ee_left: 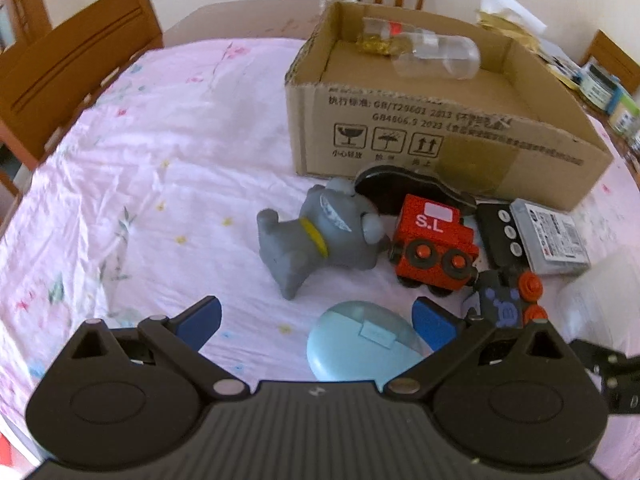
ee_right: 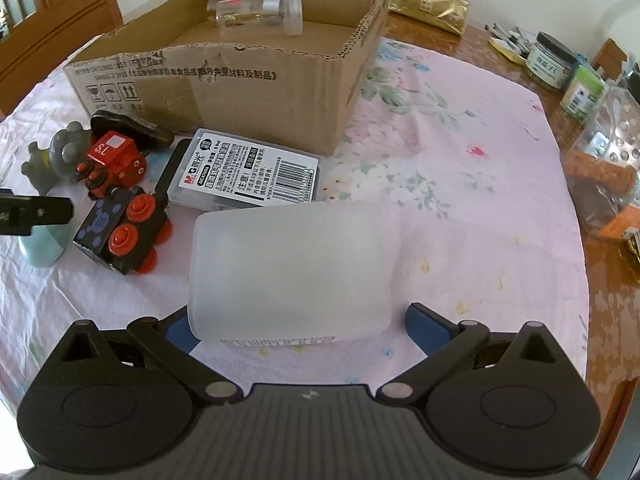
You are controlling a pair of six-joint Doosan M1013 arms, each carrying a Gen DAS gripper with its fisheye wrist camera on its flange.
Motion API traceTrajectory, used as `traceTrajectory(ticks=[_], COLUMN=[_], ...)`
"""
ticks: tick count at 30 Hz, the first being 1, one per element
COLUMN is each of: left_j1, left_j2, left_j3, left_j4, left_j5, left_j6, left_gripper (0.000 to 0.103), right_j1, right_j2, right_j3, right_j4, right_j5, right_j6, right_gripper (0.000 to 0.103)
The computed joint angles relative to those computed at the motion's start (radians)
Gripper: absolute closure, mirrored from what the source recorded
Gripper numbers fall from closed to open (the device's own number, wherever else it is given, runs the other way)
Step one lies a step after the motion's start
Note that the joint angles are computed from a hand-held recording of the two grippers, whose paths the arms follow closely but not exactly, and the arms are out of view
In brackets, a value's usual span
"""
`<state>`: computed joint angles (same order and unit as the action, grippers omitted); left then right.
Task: Organize rigid objects
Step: 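Move the left tool to the light-blue case while the right tool approaches the frosted white box, then grasp the light-blue case with the left tool while the right tool grasps the frosted white box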
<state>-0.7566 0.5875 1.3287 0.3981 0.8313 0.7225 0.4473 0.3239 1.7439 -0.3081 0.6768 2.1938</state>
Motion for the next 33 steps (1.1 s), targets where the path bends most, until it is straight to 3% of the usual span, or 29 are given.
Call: traceTrajectory(ticks=[8,12,19,33], left_j1=[-0.01,-0.007,0.003,-0.025], left_j2=[-0.008,-0.025,-0.056,-0.048], left_j3=[0.022,0.049,0.107,0.107], left_j4=[0.011,0.008,0.011,0.113], left_j5=[0.051,0.043,-0.037,-0.032], left_j6=[-0.036,-0.051,0.005,-0.126], left_gripper=[0.001,0.0,0.0,0.001], right_j1=[-0.008,-0.01,-0.01,-0.005], right_j2=[-0.001,0.0,-0.001,-0.008], right_j3=[0.004,0.002,0.006,0.02], right_j4=[0.024,0.033,0.029,0.0], right_j5=[-0.019,-0.02,-0.032,-0.056], right_j6=[-0.058,-0.075,-0.075,-0.043], right_gripper=[0.0,0.0,0.0,0.0])
